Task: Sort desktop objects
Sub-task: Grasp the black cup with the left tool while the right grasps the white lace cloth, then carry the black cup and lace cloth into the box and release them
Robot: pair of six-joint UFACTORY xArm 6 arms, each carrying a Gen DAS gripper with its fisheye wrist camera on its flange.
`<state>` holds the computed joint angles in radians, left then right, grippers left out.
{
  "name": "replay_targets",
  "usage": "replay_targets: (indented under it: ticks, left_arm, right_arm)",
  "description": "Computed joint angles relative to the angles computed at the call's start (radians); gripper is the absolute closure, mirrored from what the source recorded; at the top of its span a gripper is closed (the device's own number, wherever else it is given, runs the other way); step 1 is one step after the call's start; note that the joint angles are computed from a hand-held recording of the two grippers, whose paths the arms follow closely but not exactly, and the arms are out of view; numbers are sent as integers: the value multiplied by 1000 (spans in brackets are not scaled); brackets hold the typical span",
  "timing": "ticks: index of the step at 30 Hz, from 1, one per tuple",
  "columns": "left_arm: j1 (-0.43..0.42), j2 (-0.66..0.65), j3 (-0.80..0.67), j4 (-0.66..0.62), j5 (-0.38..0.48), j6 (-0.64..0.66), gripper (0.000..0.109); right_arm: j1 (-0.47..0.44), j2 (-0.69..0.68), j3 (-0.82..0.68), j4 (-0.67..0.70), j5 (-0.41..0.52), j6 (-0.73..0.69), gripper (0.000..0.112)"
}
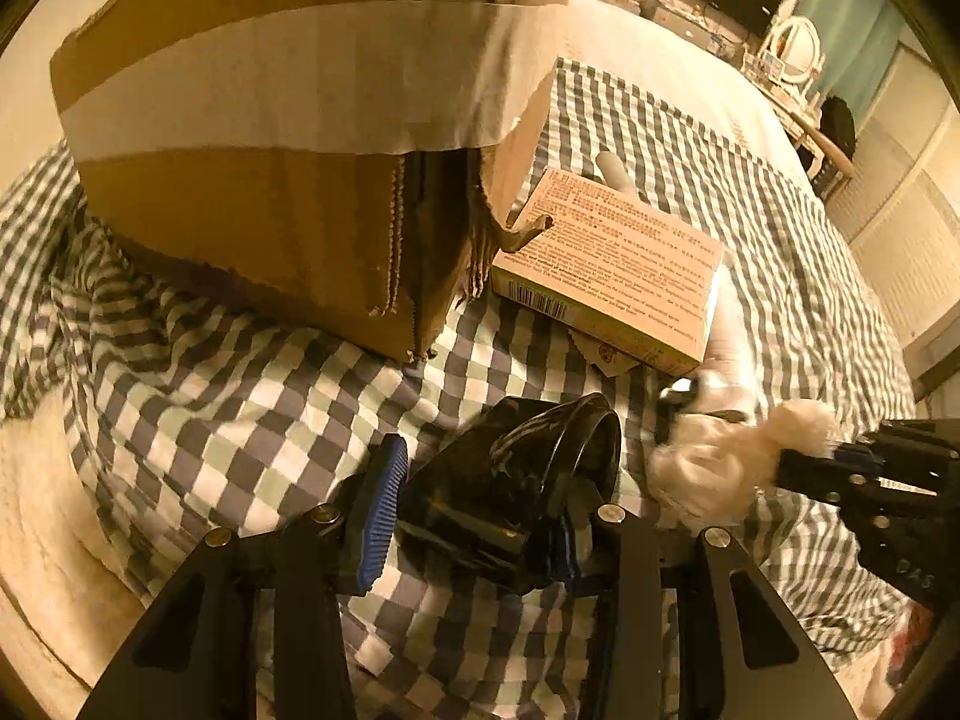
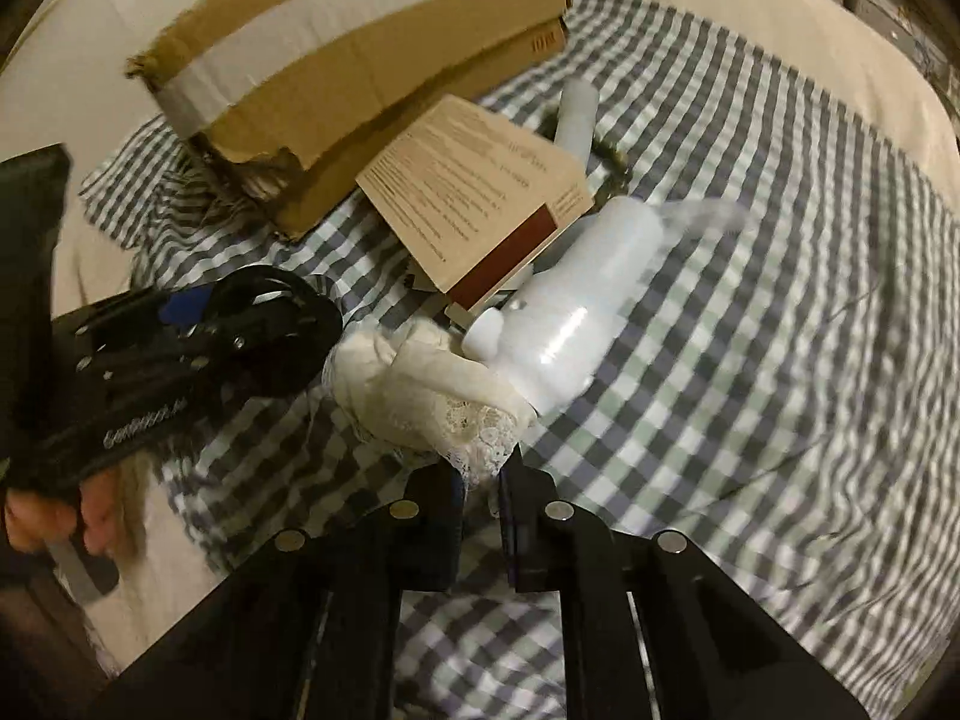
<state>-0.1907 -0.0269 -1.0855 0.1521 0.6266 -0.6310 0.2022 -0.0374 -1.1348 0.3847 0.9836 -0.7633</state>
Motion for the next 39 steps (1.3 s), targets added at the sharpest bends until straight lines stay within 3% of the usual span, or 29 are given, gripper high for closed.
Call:
replay_targets:
  ticks: [7,11,16,21,26,35,37,39]
  left_arm:
    - [-14,-61,42,-50,-18,-25,65]
    - [-44,-92,26,9,-2,-64,65]
    - [-67,-110,-60,93,-18,-90,66]
    - [-46,-107,-175,72,15,-59,66]
    - [8,-6,-473,-24,196,40,66]
    - [106,306,-1114,-1,506,214,66]
    - [124,353,-1178,23,515,262,66]
    - [147,348,-1120,39,457,306,66]
  right_arm:
    - [-43,-52,-13,-67,-8,19,103]
    - [-36,-101,-28,-125,-11,60,103]
    - [-23,-189,-57,-165,-19,65,103]
    - [-17,-214,-158,-163,-36,131,103]
    - [32,-204,-257,-175,-77,227,103]
    - [183,-32,-533,-164,-91,382,103]
    - [219,37,-613,-172,-81,409,103]
    - [248,116,-701,-191,-63,433,103]
